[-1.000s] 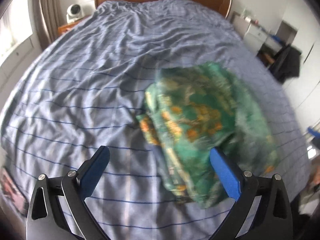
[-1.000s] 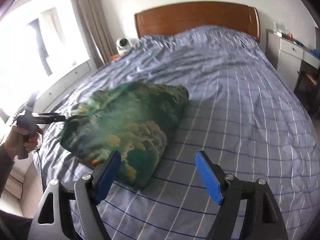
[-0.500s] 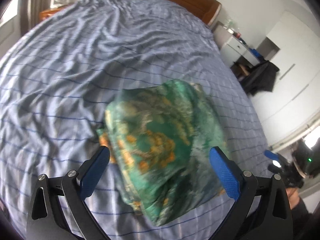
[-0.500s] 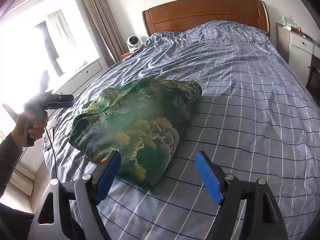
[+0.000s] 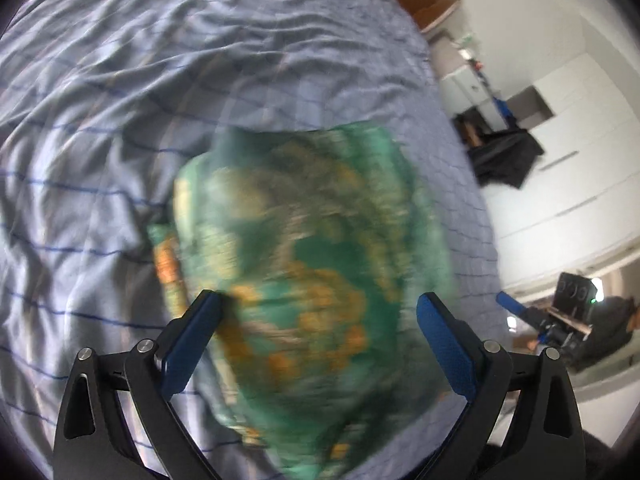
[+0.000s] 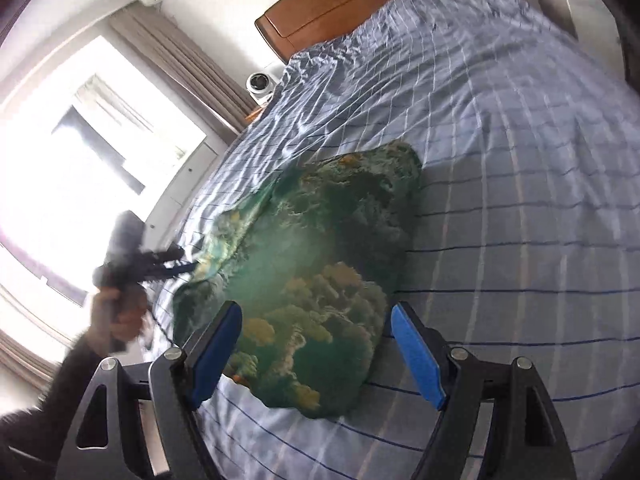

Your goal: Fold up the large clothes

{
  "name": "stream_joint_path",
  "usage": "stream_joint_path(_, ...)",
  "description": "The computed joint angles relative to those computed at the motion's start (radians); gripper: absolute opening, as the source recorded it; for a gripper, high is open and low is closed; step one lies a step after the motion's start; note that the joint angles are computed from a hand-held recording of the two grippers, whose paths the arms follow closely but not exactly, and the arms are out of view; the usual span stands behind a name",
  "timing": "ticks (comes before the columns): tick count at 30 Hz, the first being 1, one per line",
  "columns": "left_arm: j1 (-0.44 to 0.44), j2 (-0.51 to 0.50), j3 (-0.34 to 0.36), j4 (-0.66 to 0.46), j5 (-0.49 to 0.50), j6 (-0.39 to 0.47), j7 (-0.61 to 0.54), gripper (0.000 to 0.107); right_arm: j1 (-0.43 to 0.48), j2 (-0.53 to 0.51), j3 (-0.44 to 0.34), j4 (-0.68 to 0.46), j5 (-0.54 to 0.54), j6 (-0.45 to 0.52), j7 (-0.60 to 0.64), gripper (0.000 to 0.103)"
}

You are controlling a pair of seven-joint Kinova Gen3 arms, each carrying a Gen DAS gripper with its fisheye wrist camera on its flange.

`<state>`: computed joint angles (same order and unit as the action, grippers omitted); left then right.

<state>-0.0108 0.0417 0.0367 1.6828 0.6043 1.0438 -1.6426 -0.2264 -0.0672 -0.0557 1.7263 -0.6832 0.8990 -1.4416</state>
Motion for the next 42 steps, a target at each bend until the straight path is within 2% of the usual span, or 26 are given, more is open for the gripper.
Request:
stream_joint_path(1,-0.005,0.002,0.009,0.004,-0.024,-0.002,0.022,0.098,0.003,0.019,0.007,0.011,-0.04,0.0,0.018,0.079)
stream_joint_path(3,-0.07,0.0,0.054,0.048,-0.024,-0.018,0.028,0.097,0.036,0.071,-0.01,0.019,-0.104,0.017,0.039,0.079)
stream_joint_path(5,-0.136,0.001,0.094,0.093,0.041,-0.028,0.001,0.097,0.109,0.11,-0.089,0.018,-0.109,0.022,0.035,0.079)
stream_joint_path(7,-0.128,0.017,0.061,0.134,0.121,-0.041,-0.062,0.099,0.139,0.134,-0.128,0.041,-0.139,0.0,0.057,0.079)
stream_joint_path(9,-0.057,0.039,-0.021,0.144,0.157,-0.046,-0.095,0.102,0.112,0.165,-0.1,0.049,-0.18,0.009,0.081,0.079)
stream_joint_path(11,0.02,0.06,-0.109,0.155,0.19,-0.048,-0.119,0.103,0.074,0.203,-0.065,0.027,-0.174,0.031,0.083,0.079)
stream_joint_path(13,0.068,0.076,-0.178,0.184,0.248,-0.057,-0.176,0.103,0.097,0.24,-0.098,0.02,-0.168,0.022,0.106,0.079)
stream_joint_path(15,0.047,0.097,-0.176,0.22,0.329,-0.068,-0.251,0.103,0.181,0.291,-0.187,0.028,-0.227,-0.001,0.158,0.087)
stream_joint_path(17,-0.027,0.122,-0.118,0.251,0.41,-0.061,-0.316,0.103,0.249,0.345,-0.269,0.038,-0.291,-0.042,0.177,0.09)
stream_joint_path(19,-0.047,0.133,-0.103,0.273,0.455,-0.066,-0.335,0.103,0.248,0.402,-0.292,0.012,-0.291,-0.058,0.132,0.09)
stream_joint_path(20,-0.029,0.123,-0.108,0.278,0.454,-0.085,-0.328,0.102,0.219,0.404,-0.282,0.001,-0.267,-0.076,0.11,0.089)
stream_joint_path(22,0.046,0.085,-0.149,0.262,0.401,-0.106,-0.297,0.077,0.127,0.36,-0.23,-0.014,-0.186,-0.11,0.116,0.085)
stream_joint_path(25,0.069,0.025,-0.155,0.242,0.359,-0.098,-0.262,0.056,-0.012,0.28,-0.139,-0.044,-0.064,-0.117,0.154,0.077)
stream_joint_path(27,0.083,-0.007,-0.156,0.222,0.362,-0.097,-0.264,0.056,-0.049,0.236,-0.127,-0.061,-0.011,-0.132,0.149,0.076)
stream_joint_path(29,0.105,-0.022,-0.154,0.179,0.349,-0.116,-0.249,0.056,-0.028,0.21,-0.148,-0.072,-0.016,-0.151,0.187,0.076)
stream_joint_path(32,0.139,-0.003,-0.147,0.087,0.334,-0.156,-0.222,0.056,0.071,0.215,-0.206,-0.131,-0.047,-0.139,0.255,0.076)
stream_joint_path(34,0.152,0.04,-0.121,0.005,0.288,-0.177,-0.168,0.057,0.149,0.237,-0.258,-0.173,-0.057,-0.13,0.279,0.076)
stream_joint_path(37,0.178,0.13,-0.084,-0.105,0.197,-0.219,-0.09,0.064,0.19,0.306,-0.246,-0.257,-0.067,-0.089,0.287,0.076)
stream_joint_path(40,0.203,0.235,-0.069,-0.147,0.161,-0.245,-0.022,0.076,0.247,0.386,-0.264,-0.307,-0.06,-0.052,0.253,0.076)
stream_joint_path(42,0.189,0.306,-0.056,-0.153,0.167,-0.243,0.006,0.079,0.26,0.46,-0.236,-0.347,-0.048,0.018,0.182,0.082)
